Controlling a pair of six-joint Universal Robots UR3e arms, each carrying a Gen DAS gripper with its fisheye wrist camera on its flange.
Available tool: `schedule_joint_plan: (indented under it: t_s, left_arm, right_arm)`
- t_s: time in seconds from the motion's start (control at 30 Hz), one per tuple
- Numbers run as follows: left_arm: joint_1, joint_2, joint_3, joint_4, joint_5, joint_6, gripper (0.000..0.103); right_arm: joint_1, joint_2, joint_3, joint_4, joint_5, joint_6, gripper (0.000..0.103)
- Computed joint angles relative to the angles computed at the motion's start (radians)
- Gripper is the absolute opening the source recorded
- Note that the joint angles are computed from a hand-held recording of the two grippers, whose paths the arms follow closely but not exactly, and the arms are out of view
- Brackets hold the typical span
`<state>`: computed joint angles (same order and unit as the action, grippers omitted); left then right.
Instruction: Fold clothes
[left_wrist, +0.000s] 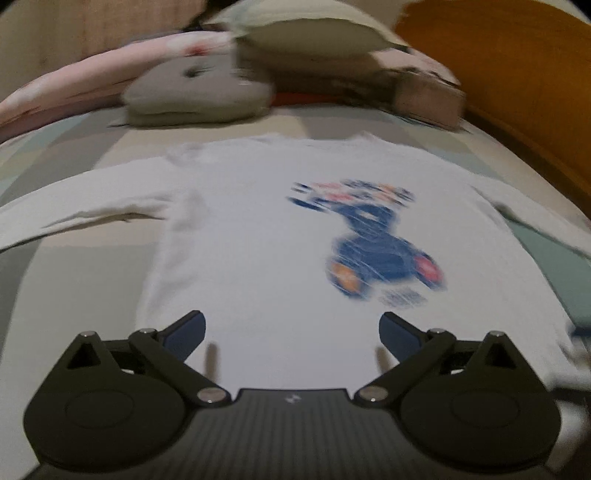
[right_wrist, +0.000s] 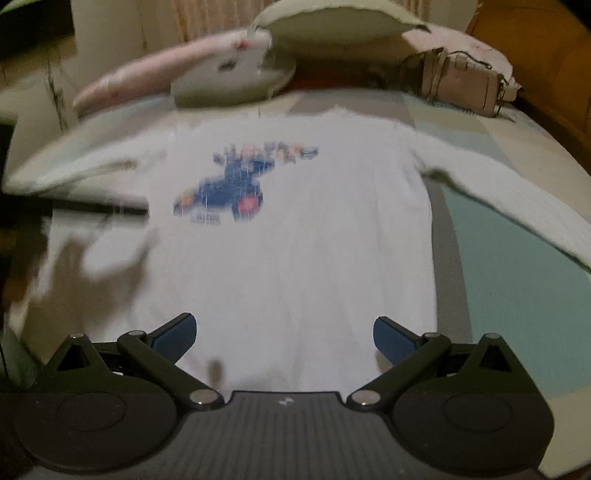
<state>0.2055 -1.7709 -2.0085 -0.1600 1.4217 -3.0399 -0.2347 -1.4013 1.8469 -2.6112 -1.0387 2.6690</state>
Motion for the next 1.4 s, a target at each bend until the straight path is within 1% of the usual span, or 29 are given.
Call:
schedule_joint_plan:
  t_s: [0.03,0.1,0.13,0.2,0.23,0.27,0.3,0.37,0.43,0.47,0.5,0.57,0.6,0.7,0.77,0.87,1.0,1.07,1.17,1.33,1.4]
  left_arm:
    - [-0.02,0.005,-0.015,0.004,0.012,0.012,0.1]
    - [-0.062,-0.003,-0.043,0.023,0.074,0.035,0.1]
    - [-0.067,0.0,-0.083,0.067,0.087,0.042,0.101]
    - [-0.045,0.034,-0.152,0.109,0.065,0.058,0.102]
    - [-0.033,0.059,-0.168,0.094,0.057,0.063,0.102]
    - [-0.023,0.087,-0.177,0.065,0.051,0.067,0.102]
    - [-0.022,0.112,-0.172,0.023,0.059,0.068,0.102]
    - [-0.033,0.159,-0.173,-0.008,0.082,0.073,0.102]
    - [-0.036,0.19,-0.193,0.02,0.057,0.093,0.102]
    - [-0.037,0.196,-0.192,0.012,0.043,0.096,0.102]
    - [-0.039,0.199,-0.185,-0.009,0.031,0.096,0.102]
    - [-0.046,0.199,-0.186,-0.041,0.028,0.072,0.102]
    - [-0.05,0.199,-0.198,-0.039,0.037,0.053,0.102]
    - [-0.063,0.197,-0.233,-0.033,0.064,-0.006,0.102]
    - [-0.077,0.197,-0.206,-0.081,0.079,-0.012,0.102]
    - [-0.028,0.209,-0.138,-0.156,0.006,-0.011,0.102]
    - [-0.025,0.116,0.022,-0.121,0.025,-0.05,0.102]
    - [-0.032,0.05,0.11,-0.134,0.039,-0.064,0.102]
    - [-0.042,-0.029,0.17,-0.141,0.053,-0.085,0.102]
    - [-0.039,-0.025,0.095,-0.158,0.039,-0.036,0.102]
    - [-0.026,-0.016,0.084,-0.179,0.02,-0.002,0.102]
  right_arm:
    - [0.014,0.021,-0.016,-0.008,-0.029,0.019,0.103]
    - [0.034,0.057,-0.042,0.003,-0.077,0.04,0.103]
    - [0.032,0.058,-0.03,0.009,-0.085,0.028,0.103]
    - [0.027,0.012,0.062,-0.057,-0.099,-0.047,0.103]
    - [0.024,-0.013,0.109,-0.092,-0.105,-0.087,0.103]
    - [0.013,-0.036,0.128,-0.078,-0.101,-0.098,0.103]
    - [0.001,-0.059,0.143,-0.055,-0.095,-0.105,0.103]
    - [-0.007,-0.079,0.131,-0.011,-0.1,-0.095,0.103]
    - [-0.007,-0.085,0.117,0.012,-0.088,-0.074,0.103]
    - [0.003,-0.077,0.107,0.021,-0.093,-0.066,0.103]
    - [0.015,-0.069,0.096,0.03,-0.101,-0.059,0.103]
    - [0.055,-0.05,0.105,-0.03,-0.154,-0.045,0.103]
    - [0.058,-0.059,0.131,-0.061,-0.158,-0.049,0.103]
    - [0.031,-0.082,0.169,-0.07,-0.127,-0.045,0.103]
    - [0.019,-0.09,0.174,-0.061,-0.116,-0.045,0.103]
    - [0.014,-0.094,0.174,-0.051,-0.112,-0.048,0.103]
    - [0.016,-0.093,0.179,-0.063,-0.114,-0.04,0.103]
    - [0.019,-0.09,0.173,-0.059,-0.118,-0.037,0.103]
    - [0.024,-0.087,0.154,-0.034,-0.126,-0.036,0.103]
    - [0.027,-0.077,0.088,0.046,-0.14,-0.031,0.103]
    - [0.019,-0.069,0.065,0.043,-0.123,-0.006,0.103]
